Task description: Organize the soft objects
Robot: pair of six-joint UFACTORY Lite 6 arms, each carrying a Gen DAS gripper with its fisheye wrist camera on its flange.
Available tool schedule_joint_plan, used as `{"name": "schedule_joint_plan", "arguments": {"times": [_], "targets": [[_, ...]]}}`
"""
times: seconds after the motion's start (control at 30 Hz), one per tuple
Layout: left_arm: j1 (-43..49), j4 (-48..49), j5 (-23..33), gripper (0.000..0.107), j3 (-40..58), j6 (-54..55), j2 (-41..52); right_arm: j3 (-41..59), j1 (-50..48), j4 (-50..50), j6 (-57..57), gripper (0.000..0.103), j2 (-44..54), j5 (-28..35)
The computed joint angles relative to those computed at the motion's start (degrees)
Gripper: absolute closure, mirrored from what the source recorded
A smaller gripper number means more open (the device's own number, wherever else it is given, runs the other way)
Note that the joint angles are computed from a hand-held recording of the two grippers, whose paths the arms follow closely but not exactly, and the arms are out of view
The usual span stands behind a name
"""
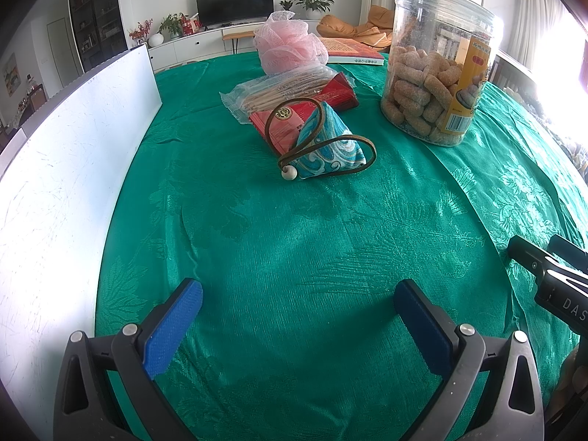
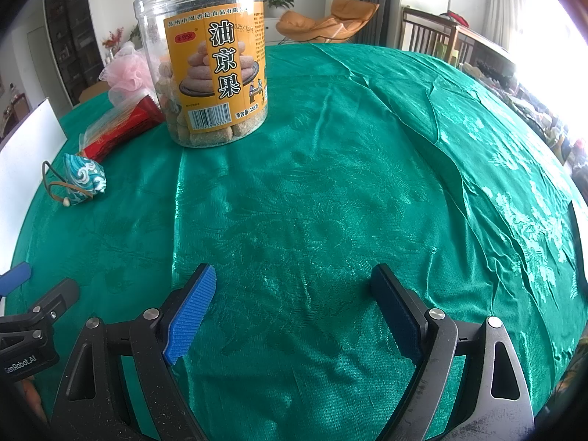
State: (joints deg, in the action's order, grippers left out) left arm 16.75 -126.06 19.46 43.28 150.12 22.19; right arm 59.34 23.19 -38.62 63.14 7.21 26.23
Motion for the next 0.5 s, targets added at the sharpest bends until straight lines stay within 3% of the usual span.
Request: {"name": "schedule_joint_plan", "arguments": {"times": [0.5], "targets": [[-0.03, -0.25, 0.05, 0.004, 0.07, 0.21, 0.12, 0.06, 0.02, -0.10, 0.10, 0.015, 0.05, 0.09]]}}
